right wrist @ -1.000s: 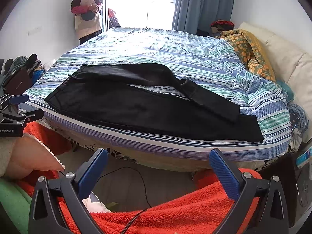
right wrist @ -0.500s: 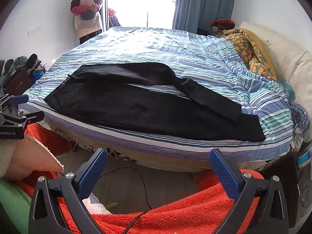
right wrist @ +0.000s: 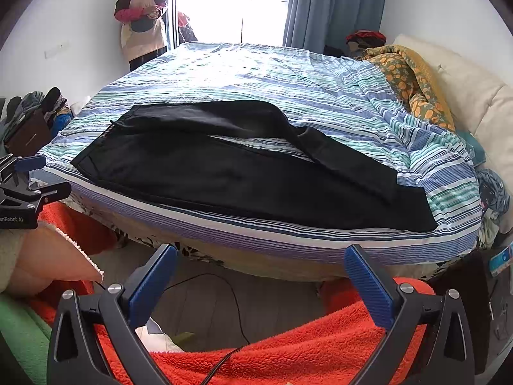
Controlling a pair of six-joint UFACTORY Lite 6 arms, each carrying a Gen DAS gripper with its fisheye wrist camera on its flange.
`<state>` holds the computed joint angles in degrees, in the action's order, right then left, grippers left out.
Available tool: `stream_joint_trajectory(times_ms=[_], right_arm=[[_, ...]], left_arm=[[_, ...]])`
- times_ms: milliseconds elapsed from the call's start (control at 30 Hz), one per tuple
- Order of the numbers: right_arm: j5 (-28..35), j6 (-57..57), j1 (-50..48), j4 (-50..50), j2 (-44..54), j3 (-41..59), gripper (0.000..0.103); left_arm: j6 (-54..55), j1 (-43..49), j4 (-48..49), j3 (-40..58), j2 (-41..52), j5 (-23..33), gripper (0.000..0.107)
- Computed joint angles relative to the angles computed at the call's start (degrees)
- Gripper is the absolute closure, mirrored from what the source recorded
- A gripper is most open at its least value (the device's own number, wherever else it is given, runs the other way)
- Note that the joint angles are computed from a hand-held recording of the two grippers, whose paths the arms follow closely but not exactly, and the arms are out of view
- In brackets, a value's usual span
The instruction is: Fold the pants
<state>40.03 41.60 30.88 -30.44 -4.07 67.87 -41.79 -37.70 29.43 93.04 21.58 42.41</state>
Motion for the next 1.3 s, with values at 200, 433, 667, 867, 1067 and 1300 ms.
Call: stream_joint_trajectory(times_ms=[200, 433, 667, 867, 1067, 1300], right_arm=[[0.02, 0.12, 0.13, -0.08, 0.35, 0.14, 0.0], [-0.44, 0.08, -0.06, 0.33, 0.43, -0.25, 0.0], [-0.54, -0.02, 0.01, 0.38, 0.58, -0.24, 0.0], [-0.62, 0.12, 0.15, 0.33, 0.62, -0.38, 0.0], [-0.58, 0.3, 0.34, 0.26, 0.55, -0.48, 0.0], [-0.64, 0.0, 0.21, 0.42, 0.54, -0.49, 0.0]], left_arm=[[1.19, 0.72, -1.08, -0.49, -0.29, -0.61, 0.005], [1.99, 0.89, -1.5, -0.66, -0.47, -0.86, 0.005], [2.09, 0.89, -1.6, -1.23, -0.81, -1.33, 0.005], [2.25, 0.71, -1.82, -1.22, -0.9, -1.35, 0.005], [2.38, 0.69, -1.95, -1.66, -1.33, -1.54, 0.005], [2.55, 0.65, -2.04, -1.31, -1.25, -1.35, 0.005]])
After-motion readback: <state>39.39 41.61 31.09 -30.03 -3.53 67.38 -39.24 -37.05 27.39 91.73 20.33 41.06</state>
